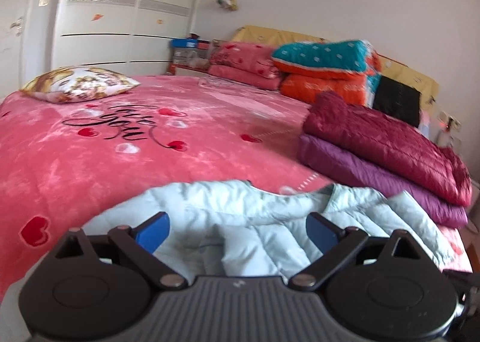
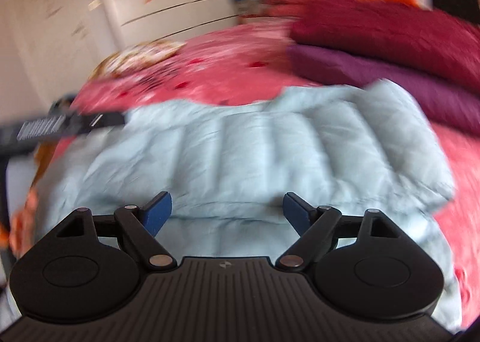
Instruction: Fold large clothes
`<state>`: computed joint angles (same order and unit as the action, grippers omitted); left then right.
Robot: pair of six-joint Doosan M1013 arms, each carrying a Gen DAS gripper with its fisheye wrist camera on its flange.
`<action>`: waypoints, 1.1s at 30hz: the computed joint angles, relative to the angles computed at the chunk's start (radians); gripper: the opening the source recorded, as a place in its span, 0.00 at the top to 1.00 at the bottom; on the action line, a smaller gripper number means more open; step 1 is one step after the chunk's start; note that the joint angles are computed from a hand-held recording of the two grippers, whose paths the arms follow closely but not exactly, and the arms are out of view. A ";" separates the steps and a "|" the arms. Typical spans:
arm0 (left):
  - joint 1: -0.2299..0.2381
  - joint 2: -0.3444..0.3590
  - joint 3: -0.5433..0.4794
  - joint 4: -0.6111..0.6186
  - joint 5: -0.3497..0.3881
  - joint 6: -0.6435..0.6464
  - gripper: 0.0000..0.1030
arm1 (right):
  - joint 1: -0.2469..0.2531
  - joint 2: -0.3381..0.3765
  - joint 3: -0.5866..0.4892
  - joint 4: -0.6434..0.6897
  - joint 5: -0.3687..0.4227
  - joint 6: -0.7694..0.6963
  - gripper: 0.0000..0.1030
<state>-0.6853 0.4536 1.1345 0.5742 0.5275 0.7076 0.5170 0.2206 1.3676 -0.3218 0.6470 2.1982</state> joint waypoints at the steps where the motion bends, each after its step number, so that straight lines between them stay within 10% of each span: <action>1: 0.000 0.000 0.001 0.022 0.004 -0.030 0.06 | 0.015 0.012 -0.014 -0.018 0.017 -0.033 0.01; 12: 0.003 -0.014 0.026 0.237 0.033 -0.311 0.05 | 0.046 0.104 -0.103 0.006 0.051 -0.143 0.00; 22: 0.008 -0.005 0.026 0.086 -0.084 -0.134 0.04 | 0.054 0.049 -0.029 -0.015 -0.009 -0.095 0.01; 33: 0.007 0.052 -0.073 -0.104 0.134 0.039 0.04 | 0.014 -0.027 0.053 -0.396 0.020 0.325 0.03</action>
